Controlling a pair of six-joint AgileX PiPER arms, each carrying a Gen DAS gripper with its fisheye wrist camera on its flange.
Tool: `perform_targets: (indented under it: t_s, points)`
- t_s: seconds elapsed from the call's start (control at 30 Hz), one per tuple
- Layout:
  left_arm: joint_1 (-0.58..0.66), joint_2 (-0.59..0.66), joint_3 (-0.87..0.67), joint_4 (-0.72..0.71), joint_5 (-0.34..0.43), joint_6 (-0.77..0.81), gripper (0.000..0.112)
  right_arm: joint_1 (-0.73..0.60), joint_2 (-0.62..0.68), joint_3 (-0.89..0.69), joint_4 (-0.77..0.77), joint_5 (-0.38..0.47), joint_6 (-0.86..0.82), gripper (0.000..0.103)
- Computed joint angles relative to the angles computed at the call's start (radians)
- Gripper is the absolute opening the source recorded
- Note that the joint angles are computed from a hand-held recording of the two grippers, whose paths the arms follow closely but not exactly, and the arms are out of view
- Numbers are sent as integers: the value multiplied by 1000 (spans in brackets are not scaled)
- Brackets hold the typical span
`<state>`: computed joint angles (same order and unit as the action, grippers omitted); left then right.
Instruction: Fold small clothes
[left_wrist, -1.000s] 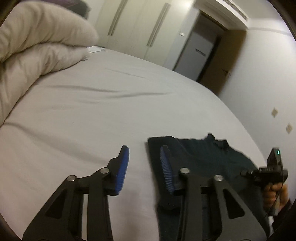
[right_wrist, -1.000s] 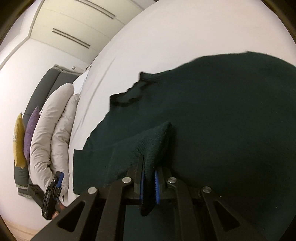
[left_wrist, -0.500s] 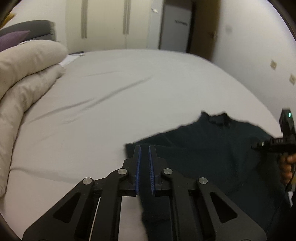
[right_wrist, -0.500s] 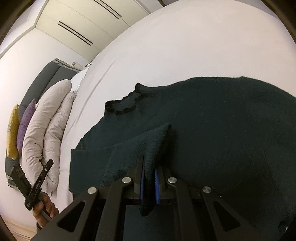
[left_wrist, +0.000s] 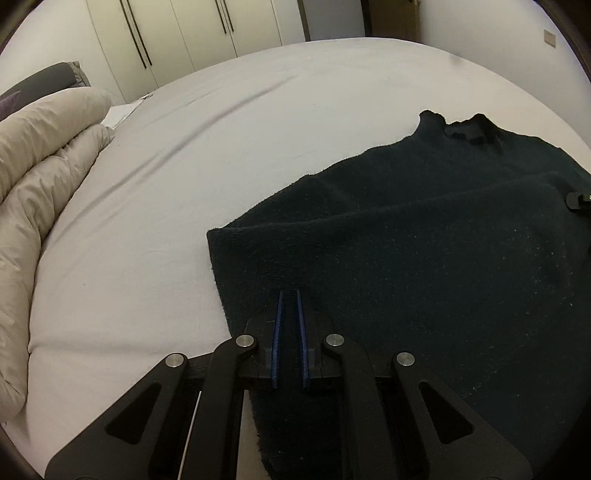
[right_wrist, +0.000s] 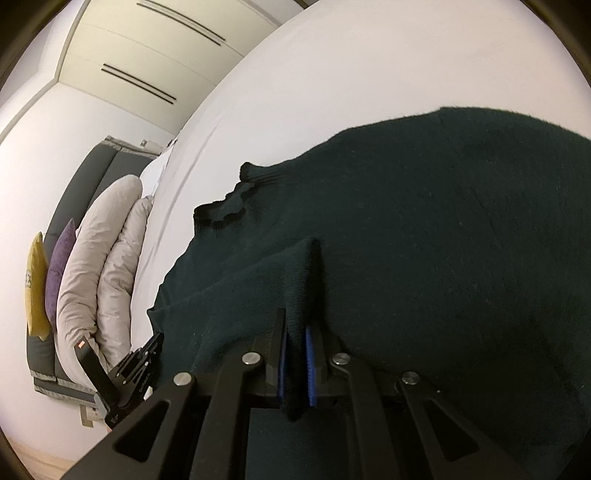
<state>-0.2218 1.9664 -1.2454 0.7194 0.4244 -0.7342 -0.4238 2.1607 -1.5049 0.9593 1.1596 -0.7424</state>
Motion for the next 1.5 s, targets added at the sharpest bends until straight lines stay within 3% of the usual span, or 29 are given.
perform_targets:
  t_s: [0.17,0.33,0.43,0.57,0.7,0.77,0.83,0.93,1.03,1.07,1.2,1.27,1.37,1.43,1.5]
  points:
    - [41,-19,18,-147,-51,117,7,3,-82,72,-18,-38,2,9]
    - [39,-53,34,-159,-9,170,7,-14,-108,93,-15,-42,48,8]
    - [22,-40,28,-93,13,132,7,-2,-73,67,-48,-76,87,7]
    - [-12,-36,64,97,9,-27,7,-51,-20,46,16,-19,64,6]
    - [-10,-33,68,111,0,-47,7,-47,-235,190,-61,-248,86,14]
    - [-16,-28,65,132,8,-64,7,-52,-282,234,57,-208,-16,14]
    - [-18,-26,63,142,15,-76,7,-12,-279,238,159,-70,-115,14]
    - [-24,-23,62,164,22,-98,7,117,-183,194,191,41,-105,13]
    - [-25,-25,71,185,17,-117,7,204,-108,174,142,-46,-65,13]
    - [-21,-29,78,190,6,-121,7,205,-89,184,136,-82,-54,0]
    - [-10,-48,117,252,-36,-187,7,63,-61,238,255,-84,-145,0]
    - [-10,-58,130,270,-39,-210,7,10,-99,260,235,-162,-109,0]
    - [-46,-85,137,348,44,-302,8,-37,-186,299,207,-243,-62,7]
    - [-54,-113,149,360,40,-346,8,-22,-236,322,240,-209,-131,7]
    - [-72,-110,127,342,55,-346,8,52,-243,309,257,-135,-169,15]
